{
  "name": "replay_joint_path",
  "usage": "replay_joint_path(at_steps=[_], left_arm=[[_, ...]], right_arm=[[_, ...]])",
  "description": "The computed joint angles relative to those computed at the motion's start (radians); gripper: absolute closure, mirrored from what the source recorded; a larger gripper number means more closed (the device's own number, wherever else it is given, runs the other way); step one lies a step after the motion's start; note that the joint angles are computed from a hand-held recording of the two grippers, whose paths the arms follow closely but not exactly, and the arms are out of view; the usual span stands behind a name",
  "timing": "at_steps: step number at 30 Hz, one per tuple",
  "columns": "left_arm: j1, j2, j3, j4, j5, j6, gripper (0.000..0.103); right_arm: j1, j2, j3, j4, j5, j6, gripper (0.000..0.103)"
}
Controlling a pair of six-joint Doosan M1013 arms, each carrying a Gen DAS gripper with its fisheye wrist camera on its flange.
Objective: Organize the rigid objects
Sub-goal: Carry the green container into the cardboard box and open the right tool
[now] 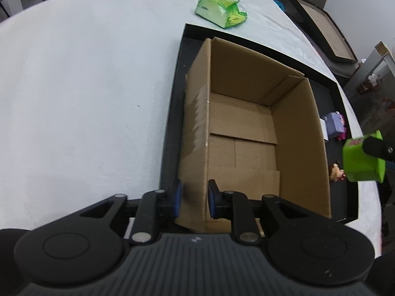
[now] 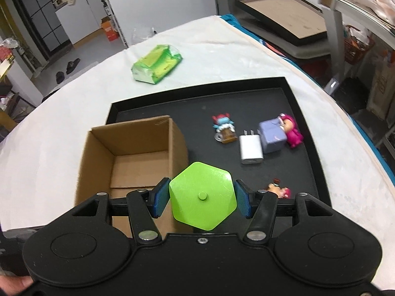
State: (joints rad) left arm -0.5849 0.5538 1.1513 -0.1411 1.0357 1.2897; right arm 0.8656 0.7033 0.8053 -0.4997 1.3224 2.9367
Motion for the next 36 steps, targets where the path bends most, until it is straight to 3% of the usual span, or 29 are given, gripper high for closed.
replay_joint_path(at_steps=[29, 36], left_arm=[[0.022, 0.000, 0.005, -0.066, 0.007, 0.036, 0.085], [0.024, 0.004, -0.004, -0.075, 0.018, 0.034, 0.085]], right_arm=[[-0.009, 0.273, -0.481, 0.077, 0.134, -0.268, 0.048], [-0.006, 0.290, -0.502, 0.013, 0.047, -0.267, 0.043]])
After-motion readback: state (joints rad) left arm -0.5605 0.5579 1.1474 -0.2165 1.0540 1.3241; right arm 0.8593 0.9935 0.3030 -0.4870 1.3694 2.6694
